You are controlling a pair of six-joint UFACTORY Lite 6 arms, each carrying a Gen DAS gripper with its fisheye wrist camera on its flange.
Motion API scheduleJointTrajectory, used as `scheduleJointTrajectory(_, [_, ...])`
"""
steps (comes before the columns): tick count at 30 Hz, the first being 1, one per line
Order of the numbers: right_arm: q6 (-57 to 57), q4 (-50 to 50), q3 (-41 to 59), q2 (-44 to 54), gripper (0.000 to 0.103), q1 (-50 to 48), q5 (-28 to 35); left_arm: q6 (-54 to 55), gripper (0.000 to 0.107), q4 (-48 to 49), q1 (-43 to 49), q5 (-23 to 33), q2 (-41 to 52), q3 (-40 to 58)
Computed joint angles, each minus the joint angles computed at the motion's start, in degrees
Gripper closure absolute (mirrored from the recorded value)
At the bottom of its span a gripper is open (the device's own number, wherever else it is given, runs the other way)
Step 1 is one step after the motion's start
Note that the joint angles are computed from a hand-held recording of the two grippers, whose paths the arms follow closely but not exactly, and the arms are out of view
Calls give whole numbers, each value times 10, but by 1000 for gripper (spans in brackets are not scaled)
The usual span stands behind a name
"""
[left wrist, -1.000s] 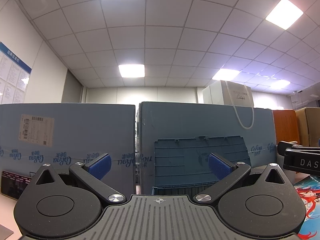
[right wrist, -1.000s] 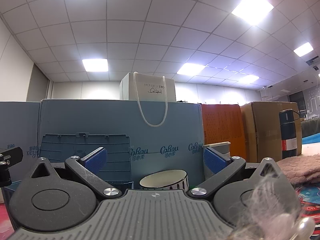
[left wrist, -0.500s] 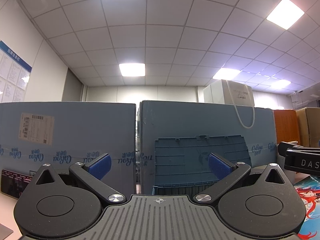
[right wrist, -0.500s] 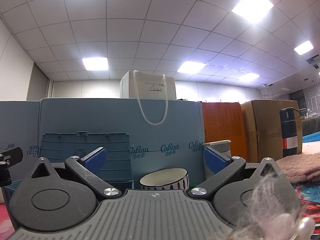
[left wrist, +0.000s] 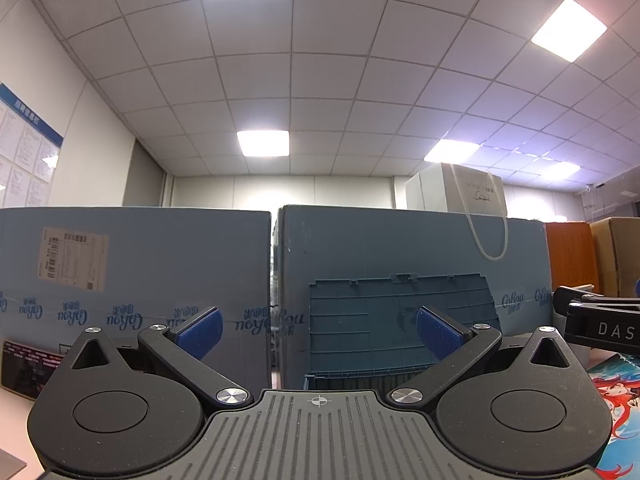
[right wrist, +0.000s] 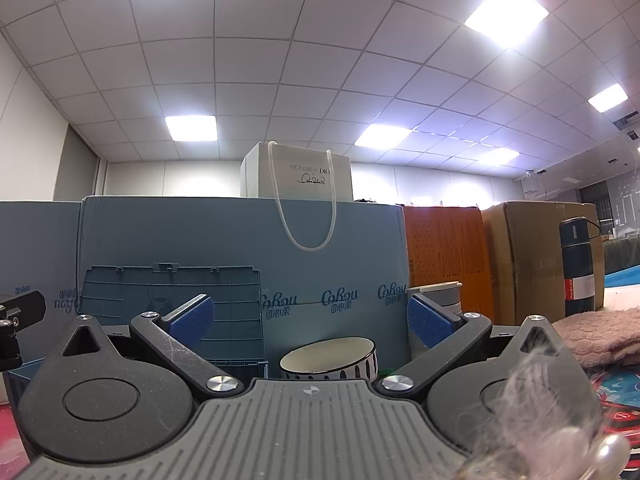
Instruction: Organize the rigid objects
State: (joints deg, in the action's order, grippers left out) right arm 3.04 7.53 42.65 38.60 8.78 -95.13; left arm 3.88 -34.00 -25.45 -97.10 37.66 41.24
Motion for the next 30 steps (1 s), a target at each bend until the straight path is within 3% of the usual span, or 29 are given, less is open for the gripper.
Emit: scheduleJointTrajectory(30, [-9,7,-6,-5,0,6,3,4,4,6,2,0,2,1])
